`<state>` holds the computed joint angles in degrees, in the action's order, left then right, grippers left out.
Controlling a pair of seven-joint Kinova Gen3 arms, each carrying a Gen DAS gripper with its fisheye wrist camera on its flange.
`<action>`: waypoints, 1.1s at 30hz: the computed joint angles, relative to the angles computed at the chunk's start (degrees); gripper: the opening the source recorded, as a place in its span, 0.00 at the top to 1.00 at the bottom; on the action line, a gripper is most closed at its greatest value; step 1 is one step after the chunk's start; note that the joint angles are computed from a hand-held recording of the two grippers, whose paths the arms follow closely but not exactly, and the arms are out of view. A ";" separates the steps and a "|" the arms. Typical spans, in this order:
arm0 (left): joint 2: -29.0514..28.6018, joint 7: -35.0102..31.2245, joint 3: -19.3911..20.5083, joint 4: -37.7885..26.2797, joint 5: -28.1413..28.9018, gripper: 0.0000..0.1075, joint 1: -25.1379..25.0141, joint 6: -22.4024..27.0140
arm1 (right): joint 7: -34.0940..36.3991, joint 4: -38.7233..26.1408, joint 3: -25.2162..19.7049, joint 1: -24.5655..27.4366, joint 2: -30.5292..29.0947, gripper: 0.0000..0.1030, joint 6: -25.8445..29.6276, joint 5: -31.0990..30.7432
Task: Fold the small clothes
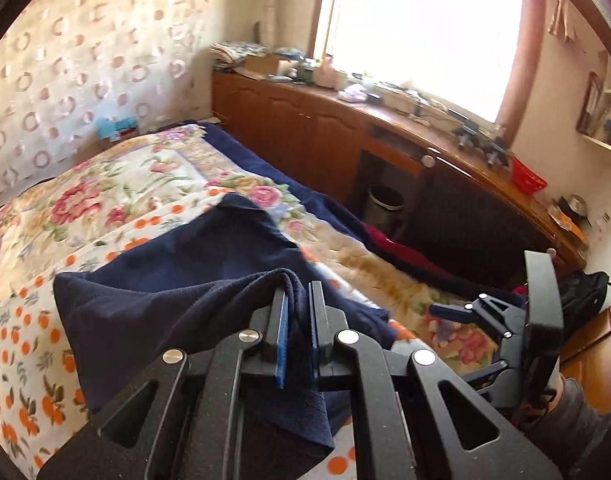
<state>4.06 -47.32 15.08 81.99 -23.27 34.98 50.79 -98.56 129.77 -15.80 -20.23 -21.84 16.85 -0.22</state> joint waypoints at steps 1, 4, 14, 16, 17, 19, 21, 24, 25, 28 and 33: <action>0.83 -0.94 0.04 -0.76 0.78 0.91 -0.19 0.44 | -0.13 0.25 0.56 -0.61 -0.06 0.24 -0.08 0.06; 2.19 -1.66 -0.29 -1.61 1.36 0.91 0.31 1.61 | 0.67 0.32 1.73 -1.46 0.42 0.24 -0.29 -0.71; -0.30 -1.44 -0.91 1.88 -1.69 0.46 1.67 1.87 | 3.14 -0.90 3.71 -2.73 1.12 0.24 0.26 -2.01; -1.74 -1.64 -0.71 3.92 -1.49 0.40 0.53 1.55 | 3.49 -1.16 3.87 -2.82 1.84 0.24 -0.44 -2.12; -2.84 -1.26 -0.65 5.55 -1.71 0.40 -0.13 1.48 | 3.76 -1.30 4.02 -3.03 2.20 0.25 -0.79 -2.20; -4.06 -1.75 -0.52 7.66 -0.56 0.40 -1.94 1.46 | 4.50 -1.51 4.46 -3.82 2.55 0.25 -1.24 -2.42; -5.49 -2.46 -0.86 10.14 1.39 0.40 -4.26 2.06 | 5.81 -2.09 5.37 -5.28 3.31 0.25 -1.57 -2.89; -7.49 -2.25 -0.57 13.35 1.64 0.40 -7.13 2.58 | 5.67 -3.72 2.37 -3.64 4.92 0.25 -1.79 -1.42; -8.25 -2.34 -0.50 14.47 1.59 0.40 -8.09 2.47 | 5.21 -4.75 0.66 -2.58 5.70 0.25 -1.43 -0.36; -10.81 -3.10 -0.85 18.01 2.70 0.40 -11.27 1.08 | 4.54 -7.37 -1.90 -1.91 7.82 0.25 -0.85 2.01; -14.47 -4.37 -0.38 22.38 3.72 0.40 -15.87 -0.80 | 5.84 -13.92 -1.78 -5.42 12.86 0.25 1.50 3.15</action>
